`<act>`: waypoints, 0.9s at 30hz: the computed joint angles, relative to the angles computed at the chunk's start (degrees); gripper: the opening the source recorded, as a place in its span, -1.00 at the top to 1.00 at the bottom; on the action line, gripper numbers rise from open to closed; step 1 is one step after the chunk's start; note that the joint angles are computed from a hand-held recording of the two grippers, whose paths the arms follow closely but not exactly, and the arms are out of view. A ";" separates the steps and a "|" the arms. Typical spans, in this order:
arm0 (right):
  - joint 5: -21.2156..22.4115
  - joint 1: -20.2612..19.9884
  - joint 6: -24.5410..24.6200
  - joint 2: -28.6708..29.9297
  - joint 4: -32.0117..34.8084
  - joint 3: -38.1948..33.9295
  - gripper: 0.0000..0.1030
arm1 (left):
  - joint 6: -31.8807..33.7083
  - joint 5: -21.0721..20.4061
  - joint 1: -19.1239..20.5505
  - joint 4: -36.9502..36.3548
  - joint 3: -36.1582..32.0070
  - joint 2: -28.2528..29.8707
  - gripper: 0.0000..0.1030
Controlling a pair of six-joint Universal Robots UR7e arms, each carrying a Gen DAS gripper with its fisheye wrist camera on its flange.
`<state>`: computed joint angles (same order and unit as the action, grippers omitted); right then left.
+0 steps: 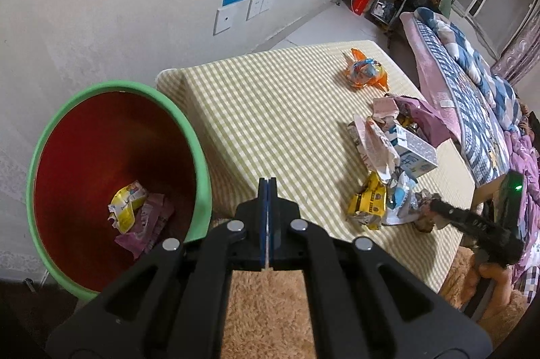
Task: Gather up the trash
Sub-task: 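Grasp the crumpled paper with the right tool and drop it into the bin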
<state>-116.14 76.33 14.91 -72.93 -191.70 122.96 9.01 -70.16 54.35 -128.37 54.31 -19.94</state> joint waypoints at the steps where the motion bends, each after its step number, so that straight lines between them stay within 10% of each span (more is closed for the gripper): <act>1: -0.62 0.56 -0.16 -0.28 -0.32 -0.07 0.46 | -0.12 0.14 0.04 -0.05 0.01 -0.04 1.00; 12: -3.89 8.32 -7.63 1.52 -7.03 -4.09 0.51 | -0.05 1.92 0.79 -3.29 0.18 -0.63 1.00; 27: 14.55 12.45 -13.37 17.86 15.57 -26.94 0.51 | -3.17 10.05 4.66 -7.99 2.76 -4.13 1.00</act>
<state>-101.60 88.78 1.55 -55.07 -176.13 96.02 5.83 -60.11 59.01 -136.36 57.06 -24.07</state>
